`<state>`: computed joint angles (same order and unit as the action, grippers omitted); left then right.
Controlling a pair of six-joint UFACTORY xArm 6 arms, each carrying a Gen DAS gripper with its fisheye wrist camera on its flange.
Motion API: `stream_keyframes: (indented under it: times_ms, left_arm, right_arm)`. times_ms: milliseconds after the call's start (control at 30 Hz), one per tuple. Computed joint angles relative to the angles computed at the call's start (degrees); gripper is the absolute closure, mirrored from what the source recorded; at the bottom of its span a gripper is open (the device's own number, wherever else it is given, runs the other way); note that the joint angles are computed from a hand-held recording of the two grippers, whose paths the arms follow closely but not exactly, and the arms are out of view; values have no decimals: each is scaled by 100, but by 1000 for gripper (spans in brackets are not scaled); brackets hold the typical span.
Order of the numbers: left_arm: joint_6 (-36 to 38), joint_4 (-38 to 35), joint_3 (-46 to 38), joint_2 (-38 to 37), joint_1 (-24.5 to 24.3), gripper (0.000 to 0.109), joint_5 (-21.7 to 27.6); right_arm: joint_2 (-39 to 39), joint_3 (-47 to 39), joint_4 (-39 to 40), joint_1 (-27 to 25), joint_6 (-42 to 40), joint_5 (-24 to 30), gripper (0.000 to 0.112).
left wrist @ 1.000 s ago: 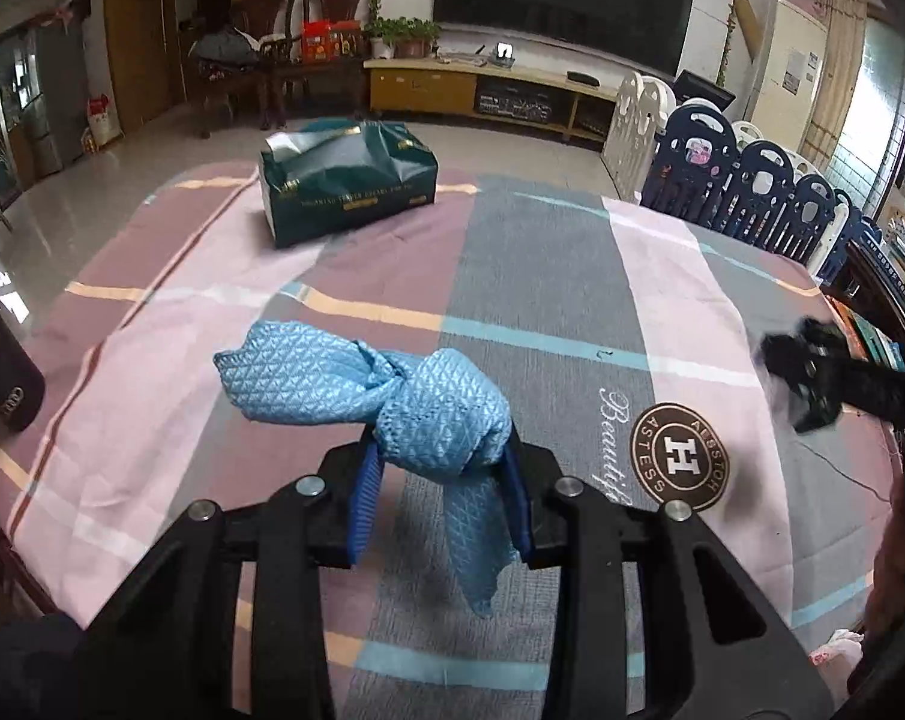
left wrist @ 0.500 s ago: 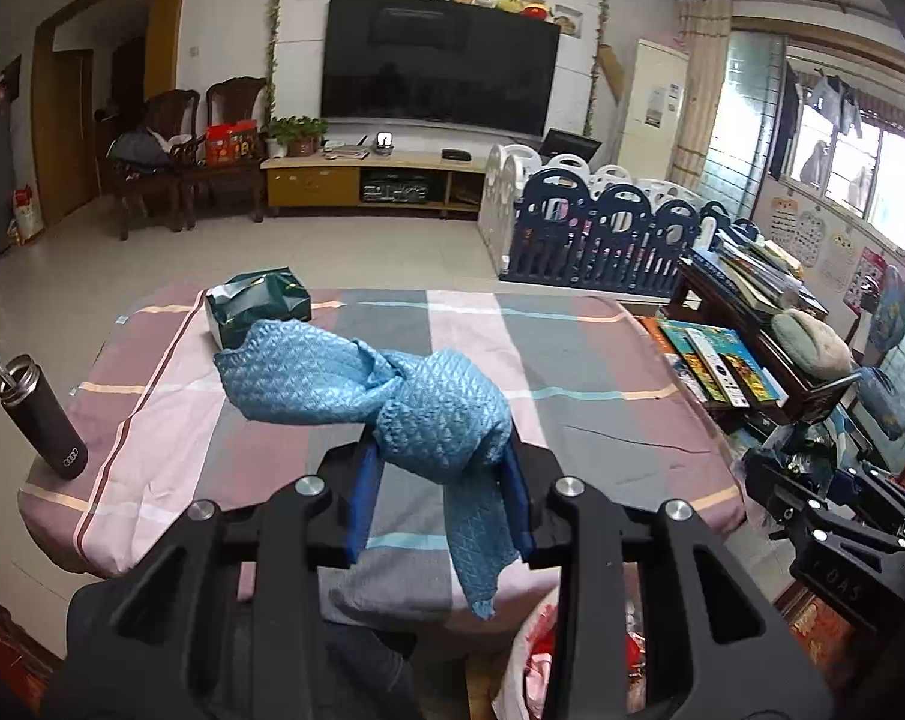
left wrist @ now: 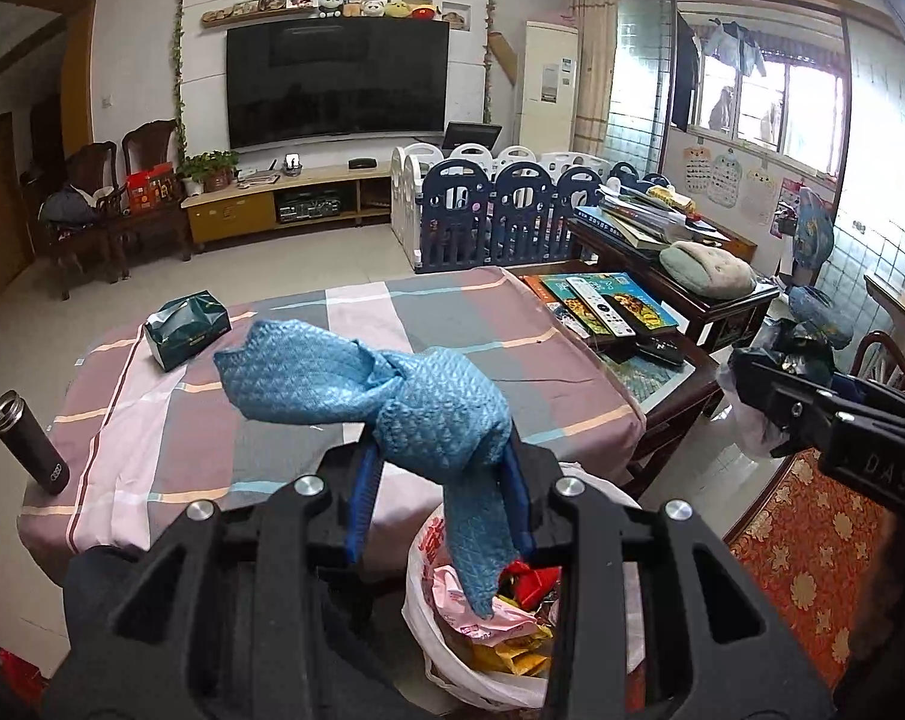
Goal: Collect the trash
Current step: 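Carry the green packet over the basket with the right gripper while the left drops the blue cloth in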
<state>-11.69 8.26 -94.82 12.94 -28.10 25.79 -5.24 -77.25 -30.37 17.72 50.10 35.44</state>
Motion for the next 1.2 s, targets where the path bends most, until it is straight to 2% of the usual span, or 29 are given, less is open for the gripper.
stream_keyframes:
  times_ms: [333,667,967,1200]
  left_arm:
    - [-2,-131,-106,183,102,72,125]
    - [138,-432,-99,229,211,72,207]
    - [352,-654,-281,413,179,71,440]
    - [1238,-1542,-695,798,84,71,950]
  right_arm:
    - [410,-191,608,59,-372,172,59]
    - [635,-433,478,193,-299,441,59]
    - [680,-255,862,10,-287,478,59]
    - [462,-41,581,-103,-6,431,59]
